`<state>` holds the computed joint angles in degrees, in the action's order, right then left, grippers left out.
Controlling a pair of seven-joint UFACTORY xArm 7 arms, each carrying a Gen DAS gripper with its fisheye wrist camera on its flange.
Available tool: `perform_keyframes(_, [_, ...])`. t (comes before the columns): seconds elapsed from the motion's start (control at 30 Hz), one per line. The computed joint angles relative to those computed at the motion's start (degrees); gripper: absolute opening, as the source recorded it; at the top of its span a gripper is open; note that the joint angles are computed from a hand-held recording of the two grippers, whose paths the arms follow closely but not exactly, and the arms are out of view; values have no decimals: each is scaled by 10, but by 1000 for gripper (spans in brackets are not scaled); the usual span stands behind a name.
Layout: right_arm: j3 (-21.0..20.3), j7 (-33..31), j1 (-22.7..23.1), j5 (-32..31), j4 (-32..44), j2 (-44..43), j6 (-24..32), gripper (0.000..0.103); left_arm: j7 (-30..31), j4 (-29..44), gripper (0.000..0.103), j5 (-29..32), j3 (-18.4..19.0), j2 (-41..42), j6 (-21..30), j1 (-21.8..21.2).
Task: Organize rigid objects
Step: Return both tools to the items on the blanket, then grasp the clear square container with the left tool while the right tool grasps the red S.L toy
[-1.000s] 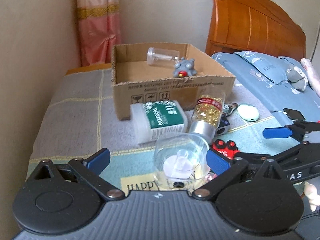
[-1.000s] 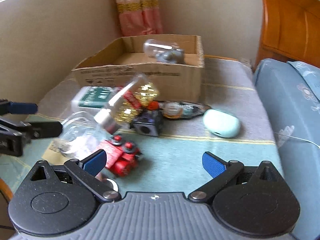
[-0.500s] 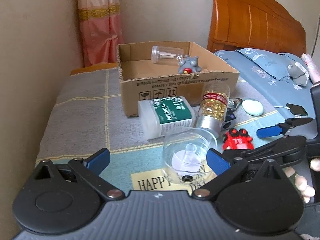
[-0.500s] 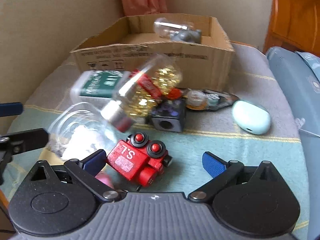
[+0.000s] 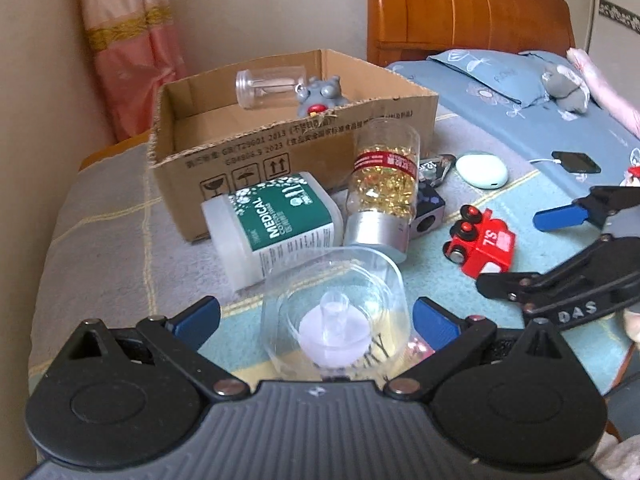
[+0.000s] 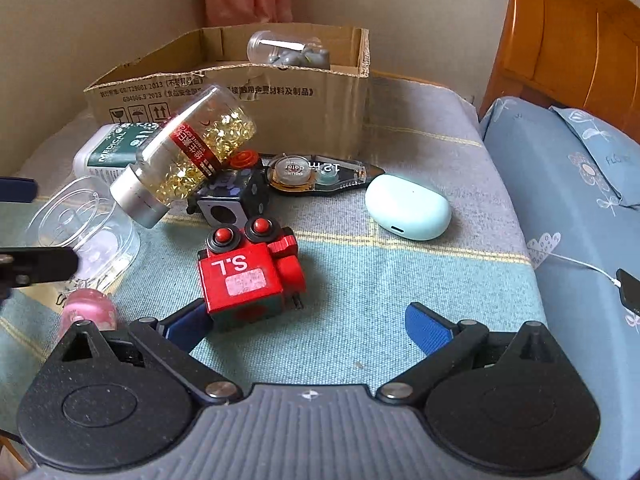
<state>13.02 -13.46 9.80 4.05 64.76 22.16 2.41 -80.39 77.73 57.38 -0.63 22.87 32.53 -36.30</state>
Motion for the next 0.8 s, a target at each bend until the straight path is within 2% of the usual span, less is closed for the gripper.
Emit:
perform_keyframes(0.17, [12, -7, -11, 2, -3, 3, -13, 103, -29, -3, 96, 14, 10, 1, -27, 3])
perform_keyframes(0.33, [23, -12, -21, 2, -8, 5, -25, 103, -33, -16, 74, 18, 7, -6, -62, 13])
perform_keyframes(0.5, [35, -13, -33, -3, -15, 7, -44, 103, -53, -23, 73, 5, 6, -19, -10, 1])
perform_keyframes(0.57, [40, -14, -38, -5, -16, 7, -43, 103, -77, -37, 74, 1, 2, -32, 18, 0])
perform_keyframes(0.7, [47, -14, -45, -8, -20, 7, -49, 103, -120, -71, 74, 0, -13, -60, 40, 13])
perform_keyframes(0.77, [49, -13, -46, -11, -19, 7, -49, 103, -106, -76, 77, -10, -24, -64, 44, 24])
perform_keyframes(0.8, [51, -13, -47, -12, -19, 8, -49, 103, -97, -74, 83, -16, -29, -62, 48, 26])
